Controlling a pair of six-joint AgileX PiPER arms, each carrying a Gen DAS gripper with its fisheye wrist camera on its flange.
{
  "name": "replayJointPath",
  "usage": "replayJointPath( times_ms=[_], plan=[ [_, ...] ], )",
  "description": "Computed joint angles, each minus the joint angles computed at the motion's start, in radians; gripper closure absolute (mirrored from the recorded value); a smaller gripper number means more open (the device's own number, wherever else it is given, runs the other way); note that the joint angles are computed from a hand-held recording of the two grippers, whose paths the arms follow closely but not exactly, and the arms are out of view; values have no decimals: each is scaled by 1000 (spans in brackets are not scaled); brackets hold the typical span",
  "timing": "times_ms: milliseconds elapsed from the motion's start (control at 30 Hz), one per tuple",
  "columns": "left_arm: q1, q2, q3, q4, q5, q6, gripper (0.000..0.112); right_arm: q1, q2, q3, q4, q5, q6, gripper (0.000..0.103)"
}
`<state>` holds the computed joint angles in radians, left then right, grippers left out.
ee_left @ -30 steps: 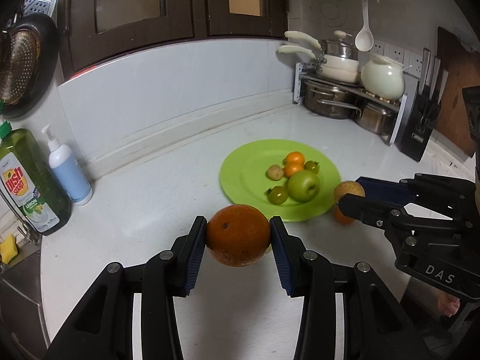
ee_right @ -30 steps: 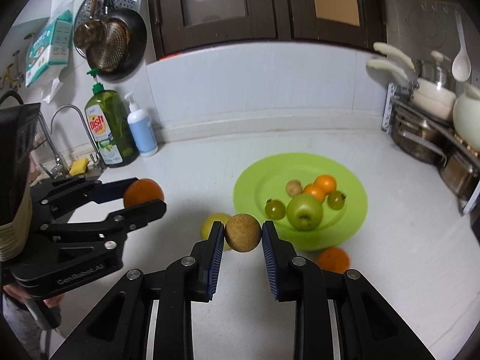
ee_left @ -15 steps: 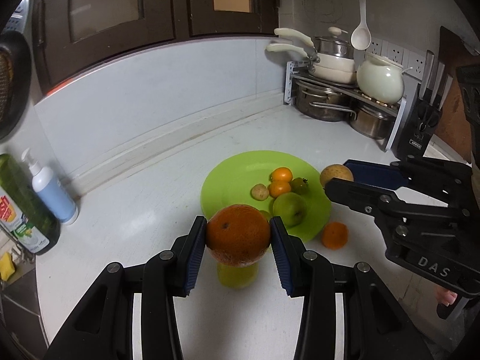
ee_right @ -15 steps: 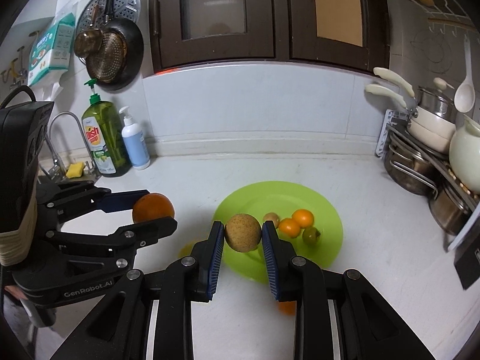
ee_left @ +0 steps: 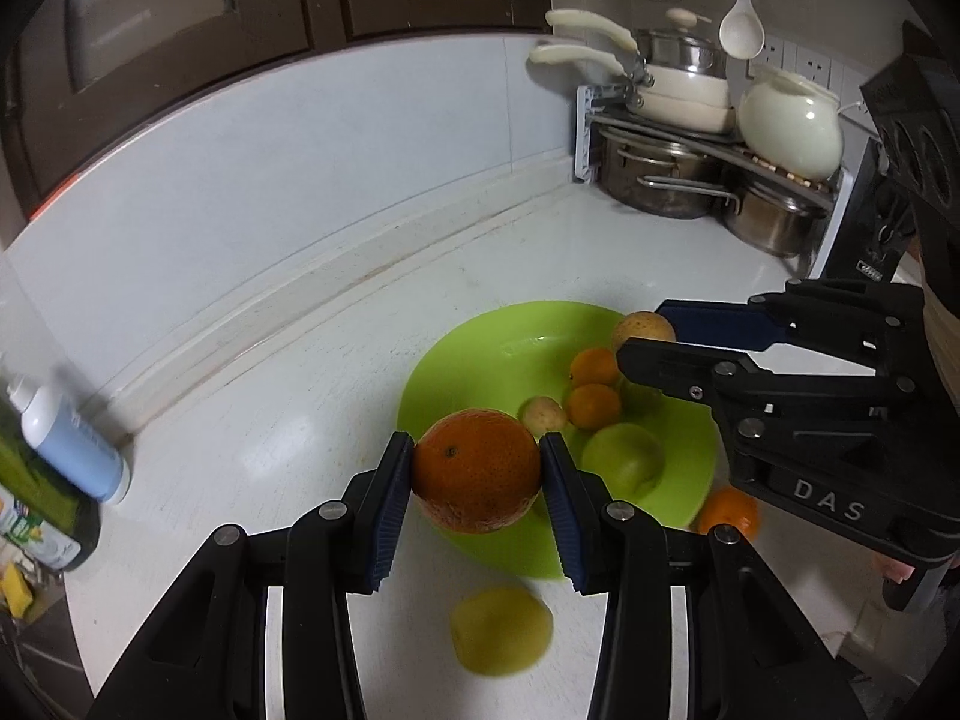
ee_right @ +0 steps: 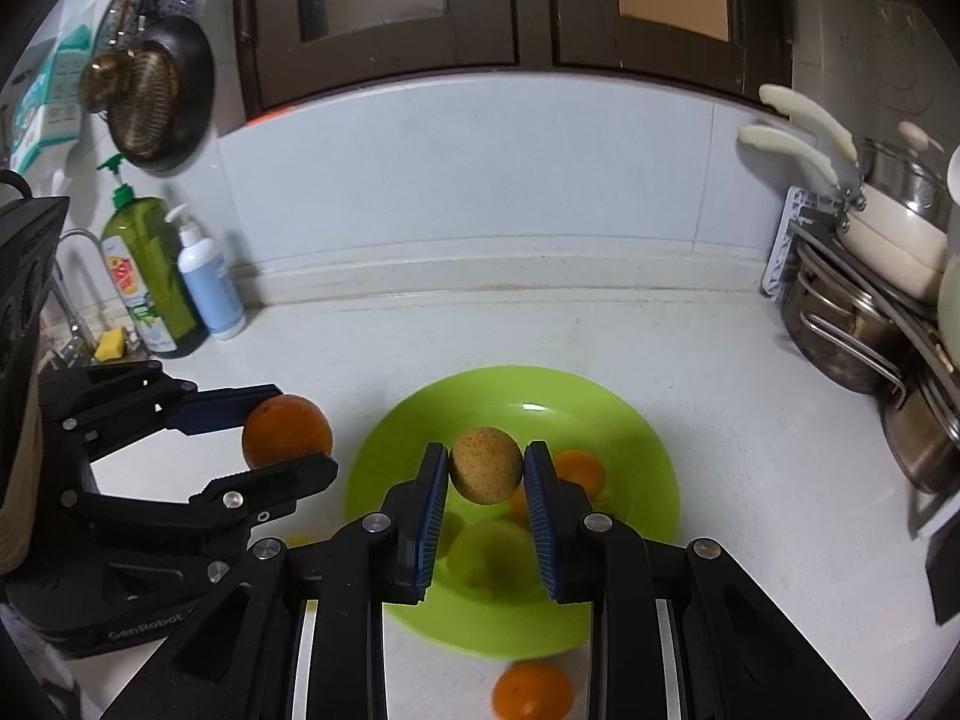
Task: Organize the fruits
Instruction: 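Carry the orange and brown fruit over the plate and open both tools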
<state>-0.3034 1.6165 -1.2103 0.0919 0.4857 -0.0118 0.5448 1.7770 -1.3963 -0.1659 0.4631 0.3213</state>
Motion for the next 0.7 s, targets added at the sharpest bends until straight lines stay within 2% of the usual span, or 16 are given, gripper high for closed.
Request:
replayJointPath(
  times_ms=[367, 700],
  plan=[
    [16, 160, -126, -48, 29, 87, 70, -57, 169, -159, 97, 60, -110, 76],
    [15, 229, -185, -58, 48, 99, 70, -63, 218, -192, 100, 69, -112, 76]
  ],
)
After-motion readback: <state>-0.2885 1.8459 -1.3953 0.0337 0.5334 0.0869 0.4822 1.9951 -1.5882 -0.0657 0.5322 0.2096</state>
